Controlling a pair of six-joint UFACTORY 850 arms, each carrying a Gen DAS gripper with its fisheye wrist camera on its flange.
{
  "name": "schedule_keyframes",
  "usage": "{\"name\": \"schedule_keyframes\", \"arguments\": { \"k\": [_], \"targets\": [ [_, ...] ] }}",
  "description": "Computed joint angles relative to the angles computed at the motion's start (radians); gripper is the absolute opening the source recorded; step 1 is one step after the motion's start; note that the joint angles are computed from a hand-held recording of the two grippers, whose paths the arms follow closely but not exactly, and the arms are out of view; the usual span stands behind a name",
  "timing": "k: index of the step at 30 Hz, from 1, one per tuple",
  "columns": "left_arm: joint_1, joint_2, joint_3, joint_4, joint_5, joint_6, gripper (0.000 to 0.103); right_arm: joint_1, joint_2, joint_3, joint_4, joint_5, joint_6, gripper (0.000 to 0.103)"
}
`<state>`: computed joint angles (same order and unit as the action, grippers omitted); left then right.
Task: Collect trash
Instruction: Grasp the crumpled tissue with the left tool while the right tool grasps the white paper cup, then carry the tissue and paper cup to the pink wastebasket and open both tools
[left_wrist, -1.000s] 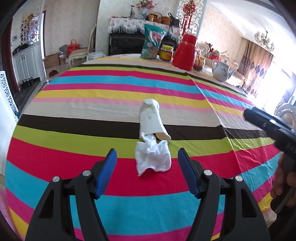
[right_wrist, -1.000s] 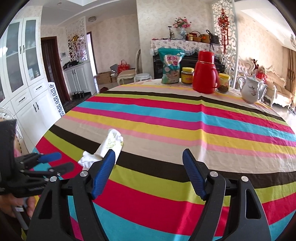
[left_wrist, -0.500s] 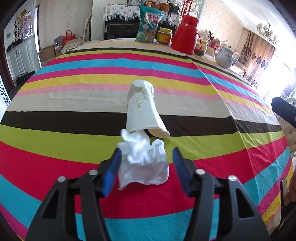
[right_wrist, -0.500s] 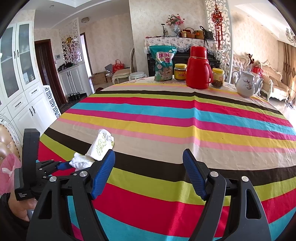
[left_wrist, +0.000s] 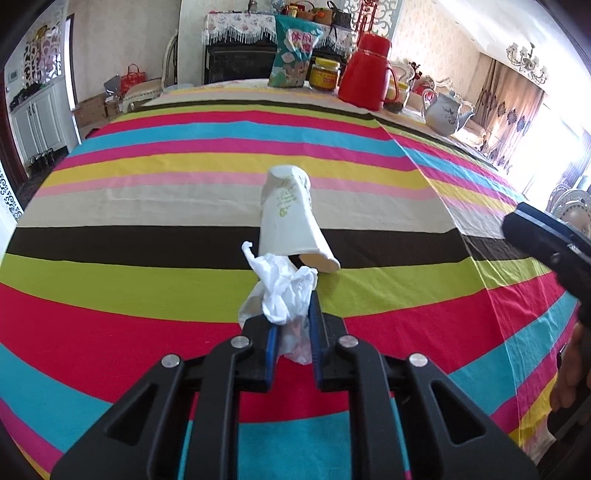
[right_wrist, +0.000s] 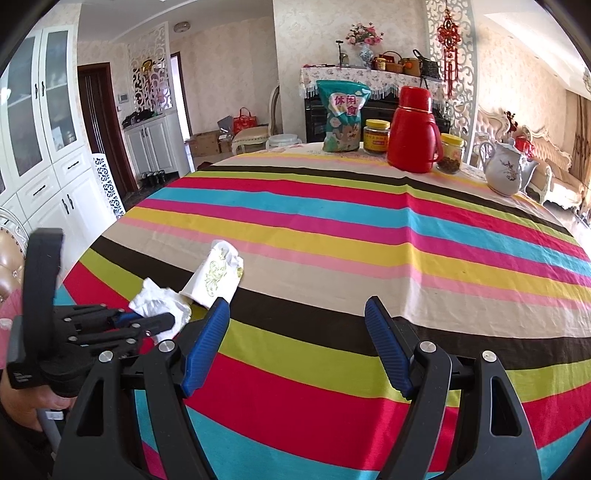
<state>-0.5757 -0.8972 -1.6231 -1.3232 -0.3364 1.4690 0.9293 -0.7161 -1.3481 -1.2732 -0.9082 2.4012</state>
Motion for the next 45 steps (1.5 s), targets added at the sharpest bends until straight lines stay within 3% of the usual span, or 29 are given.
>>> {"name": "schedule_keyframes", "arguments": {
  "k": [17,28,31,33,45],
  "targets": [
    [0.109,0.121,0.128,-0.338,-0.012,0.34,0.014,-0.057,-0.169,-0.263,0.034,0.081,-0.183,0.072],
    [0.199,0.185,0.214,-0.475,-0.054,0.476,0.014,-0.119,-0.326,-0.494,0.193,0.137,-0.372,0.071],
    [0.218,0.203,0.238,-0.512,-0.059,0.514,0.014,-0.135,-0.358,-0.533,0.244,0.151,-0.427,0.058],
    [0.236,0.216,0.255,-0.534,-0.064,0.537,0.014,-0.143,-0.364,-0.538,0.263,0.17,-0.443,0.042],
    [0.32,0.267,0.331,-0.605,-0.078,0.596,0.014,-0.108,-0.376,-0.58,0.243,0.136,-0.481,0.029]
  ]
}}
